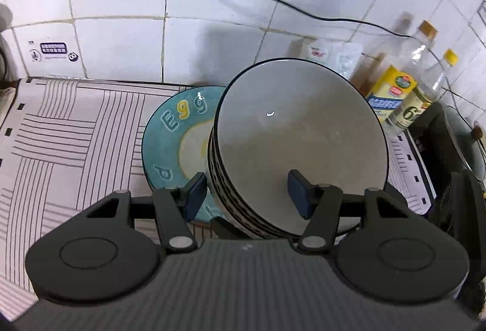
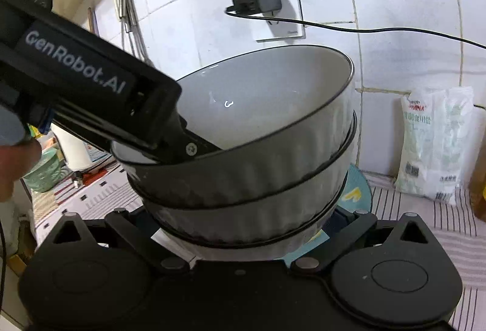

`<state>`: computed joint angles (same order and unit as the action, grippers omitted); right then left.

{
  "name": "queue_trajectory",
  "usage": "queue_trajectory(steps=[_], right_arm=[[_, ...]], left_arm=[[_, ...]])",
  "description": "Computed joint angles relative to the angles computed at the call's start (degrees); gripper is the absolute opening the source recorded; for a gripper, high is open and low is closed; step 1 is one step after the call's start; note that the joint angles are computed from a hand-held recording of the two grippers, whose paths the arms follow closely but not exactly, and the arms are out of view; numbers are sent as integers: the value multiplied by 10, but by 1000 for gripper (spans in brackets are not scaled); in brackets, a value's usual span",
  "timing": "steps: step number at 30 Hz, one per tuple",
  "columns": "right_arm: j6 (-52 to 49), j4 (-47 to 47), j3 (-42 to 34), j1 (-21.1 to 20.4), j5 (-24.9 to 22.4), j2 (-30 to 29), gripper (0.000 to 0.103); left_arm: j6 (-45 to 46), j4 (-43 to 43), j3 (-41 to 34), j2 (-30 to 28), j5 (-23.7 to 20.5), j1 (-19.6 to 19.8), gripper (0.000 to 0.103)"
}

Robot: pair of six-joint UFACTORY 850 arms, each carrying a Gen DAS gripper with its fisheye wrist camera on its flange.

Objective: Organize plates and bowls
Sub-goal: 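Grasp the rim of the bowl stack with the left gripper and lift, then lower the bowl stack onto the egg plate stack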

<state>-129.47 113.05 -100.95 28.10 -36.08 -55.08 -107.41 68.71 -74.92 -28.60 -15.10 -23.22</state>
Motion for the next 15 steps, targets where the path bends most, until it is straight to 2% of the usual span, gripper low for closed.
queue_trajectory(steps=[2, 6, 9, 15], right_arm=[[29, -35, -36, 1, 12, -21, 103], [126, -127, -121, 4, 33, -71, 103], [173, -168, -155, 3, 33, -91, 103], [239, -239, -219, 8, 40, -129, 103]], left_arm=[[47, -40, -17, -17, 3, 9, 57], [0, 2, -25, -38, 18, 23, 57], [-32, 36, -27, -45, 22, 28, 57], [-10, 10, -36, -61, 26, 37, 57]])
